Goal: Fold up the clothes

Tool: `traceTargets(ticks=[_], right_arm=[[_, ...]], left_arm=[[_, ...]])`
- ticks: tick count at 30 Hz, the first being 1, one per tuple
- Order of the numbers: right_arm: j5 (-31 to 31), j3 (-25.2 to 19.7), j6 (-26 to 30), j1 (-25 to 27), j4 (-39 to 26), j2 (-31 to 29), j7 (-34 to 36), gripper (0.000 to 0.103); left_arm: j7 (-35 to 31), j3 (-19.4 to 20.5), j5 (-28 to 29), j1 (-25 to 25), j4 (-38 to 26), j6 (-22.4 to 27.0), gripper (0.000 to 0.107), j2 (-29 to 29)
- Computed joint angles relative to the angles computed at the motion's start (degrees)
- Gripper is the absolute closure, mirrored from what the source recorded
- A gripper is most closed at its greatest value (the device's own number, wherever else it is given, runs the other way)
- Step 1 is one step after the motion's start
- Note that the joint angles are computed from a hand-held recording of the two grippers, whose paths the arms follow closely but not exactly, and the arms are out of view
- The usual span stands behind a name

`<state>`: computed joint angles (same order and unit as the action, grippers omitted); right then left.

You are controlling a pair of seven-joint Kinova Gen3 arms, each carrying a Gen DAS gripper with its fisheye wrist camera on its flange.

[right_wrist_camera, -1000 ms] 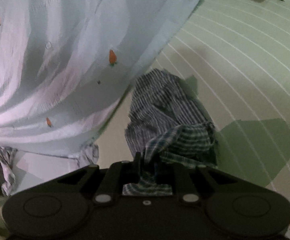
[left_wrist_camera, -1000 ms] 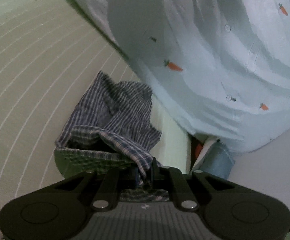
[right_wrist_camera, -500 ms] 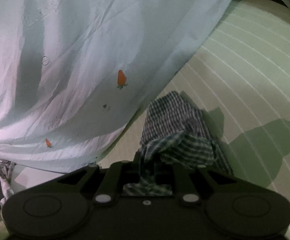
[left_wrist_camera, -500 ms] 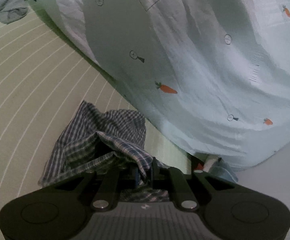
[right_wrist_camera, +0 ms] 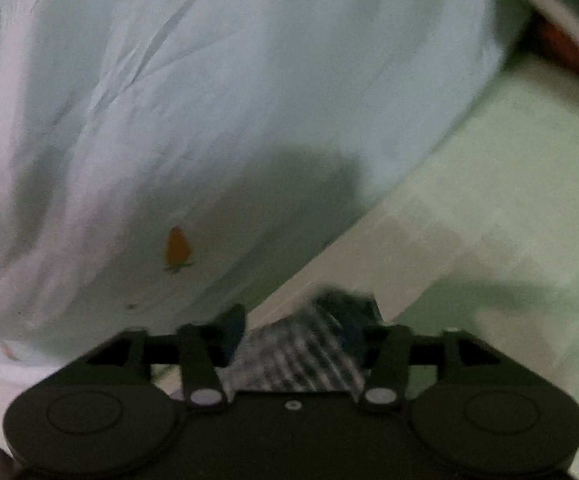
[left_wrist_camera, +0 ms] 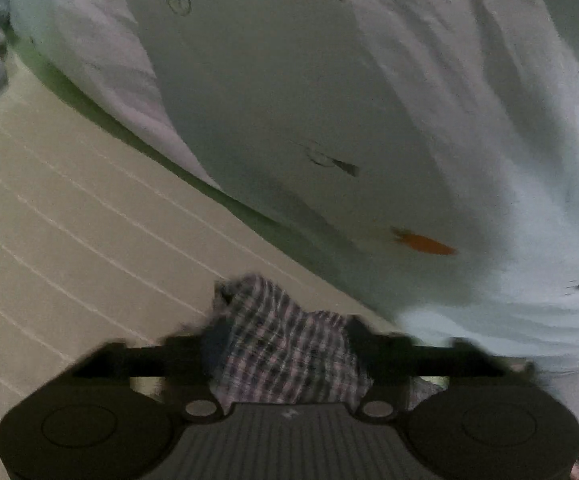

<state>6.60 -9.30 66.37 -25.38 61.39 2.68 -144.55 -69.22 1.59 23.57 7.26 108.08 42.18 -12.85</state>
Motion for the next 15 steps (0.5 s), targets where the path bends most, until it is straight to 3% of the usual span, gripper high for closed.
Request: traceTargets(ticks=[2,6,11,15], right_arm=[[3.31,-0.73,1.88,-1.27,-0.1,0.36,2.05,0.03],[2.35,-1.04,3.63,-1.7,3.72,-0.75,3.0,0.021],[-2.41,-0.9,3.2,-0.65,8.82,-1.29,-0.96,0.018],[-4.71,-0.77,1.14,0.3,11.27,-1.57,-0.59,0.013]], left_arm=[[-1.08,-0.6,-1.23,-0.37,1.28,0.66,0.027,-0.55],[-3.67,-1.98,-1.38,-0.87,4.2,4.0,0.025,-0.9],[-9.89,-3.83,4.16,-0.98,6.87,6.49,0.024,1.83],[-15.99,-3.8,9.17,-1.42,8.42,5.67,0.022,3.43]])
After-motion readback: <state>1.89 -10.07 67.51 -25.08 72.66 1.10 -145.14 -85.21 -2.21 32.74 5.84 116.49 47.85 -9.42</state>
